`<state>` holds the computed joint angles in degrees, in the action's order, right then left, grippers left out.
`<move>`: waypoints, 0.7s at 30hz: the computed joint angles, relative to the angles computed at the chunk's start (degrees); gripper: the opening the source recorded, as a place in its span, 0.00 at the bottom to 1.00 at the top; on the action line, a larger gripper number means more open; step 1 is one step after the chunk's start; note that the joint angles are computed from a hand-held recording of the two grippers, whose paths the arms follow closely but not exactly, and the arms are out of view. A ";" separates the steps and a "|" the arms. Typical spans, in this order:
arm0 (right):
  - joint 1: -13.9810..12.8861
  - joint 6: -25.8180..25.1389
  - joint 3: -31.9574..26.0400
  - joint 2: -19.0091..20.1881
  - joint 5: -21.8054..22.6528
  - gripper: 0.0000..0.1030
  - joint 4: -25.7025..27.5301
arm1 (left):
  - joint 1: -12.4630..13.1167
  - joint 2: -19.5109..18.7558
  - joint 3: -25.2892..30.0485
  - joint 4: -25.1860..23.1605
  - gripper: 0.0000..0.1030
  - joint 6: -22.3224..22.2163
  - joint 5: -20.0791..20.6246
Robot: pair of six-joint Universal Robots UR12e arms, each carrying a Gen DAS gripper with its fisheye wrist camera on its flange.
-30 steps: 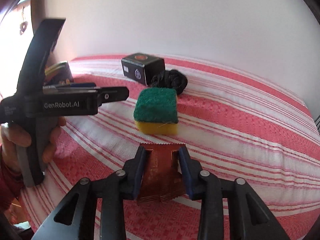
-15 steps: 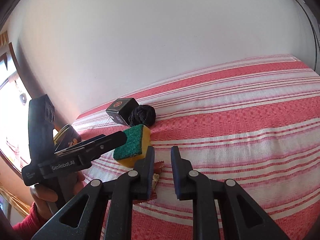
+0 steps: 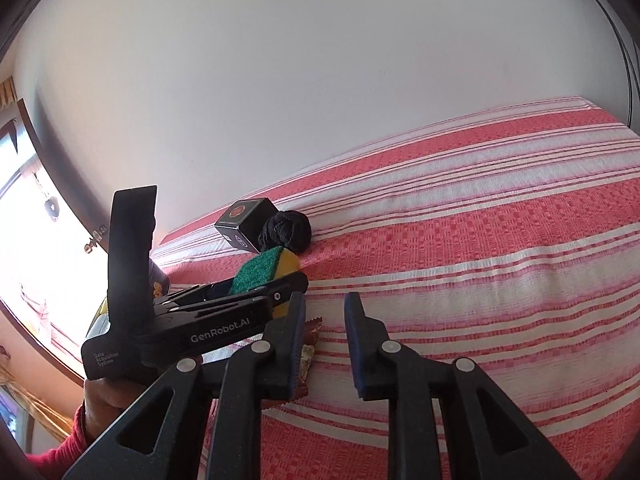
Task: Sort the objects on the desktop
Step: 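Grasp the green-yellow sponge with the left gripper while the right grasps the red packet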
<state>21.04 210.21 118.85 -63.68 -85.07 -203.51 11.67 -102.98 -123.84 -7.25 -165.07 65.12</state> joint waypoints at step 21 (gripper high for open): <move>6.03 -11.10 -8.25 0.91 -8.21 0.49 23.74 | 5.85 1.57 -4.84 20.22 0.67 -5.23 3.35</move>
